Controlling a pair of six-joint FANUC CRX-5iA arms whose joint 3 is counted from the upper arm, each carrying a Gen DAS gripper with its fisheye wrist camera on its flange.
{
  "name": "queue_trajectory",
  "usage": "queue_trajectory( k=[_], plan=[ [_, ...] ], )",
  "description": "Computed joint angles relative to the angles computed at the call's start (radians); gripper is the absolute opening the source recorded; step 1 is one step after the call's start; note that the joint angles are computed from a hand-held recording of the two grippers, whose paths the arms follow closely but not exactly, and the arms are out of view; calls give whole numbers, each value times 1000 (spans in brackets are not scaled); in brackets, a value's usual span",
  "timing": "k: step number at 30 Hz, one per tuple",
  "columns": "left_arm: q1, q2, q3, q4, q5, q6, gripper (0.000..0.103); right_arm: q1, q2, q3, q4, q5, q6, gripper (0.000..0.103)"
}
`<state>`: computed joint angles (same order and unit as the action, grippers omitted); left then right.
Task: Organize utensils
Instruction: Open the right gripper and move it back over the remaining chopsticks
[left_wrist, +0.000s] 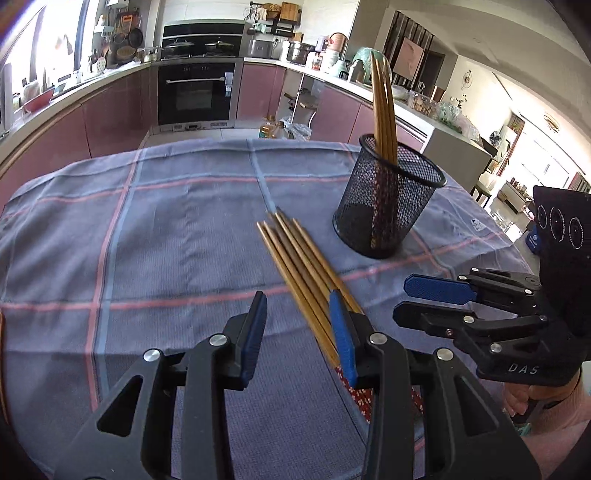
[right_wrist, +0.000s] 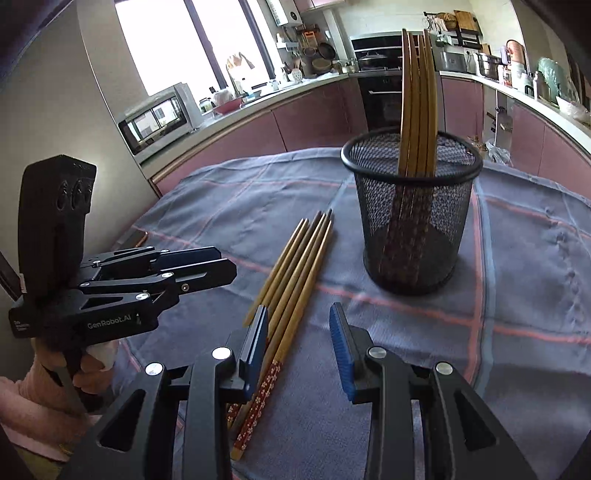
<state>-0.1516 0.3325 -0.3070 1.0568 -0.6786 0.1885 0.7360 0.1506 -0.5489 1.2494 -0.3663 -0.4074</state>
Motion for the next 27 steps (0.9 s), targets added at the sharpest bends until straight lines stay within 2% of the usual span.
queue_trajectory(
  k=[6, 15, 27],
  plan=[
    [-1, 5, -16, -30, 11, 25, 35, 39, 31, 30, -85, -53, 55, 33],
    [-11, 5, -7, -81, 13, 69, 35, 60, 50, 53, -132, -100, 96, 33],
    [-31, 2, -10, -113, 62, 75, 35, 78, 70, 86, -186, -148, 147, 32]
  ],
)
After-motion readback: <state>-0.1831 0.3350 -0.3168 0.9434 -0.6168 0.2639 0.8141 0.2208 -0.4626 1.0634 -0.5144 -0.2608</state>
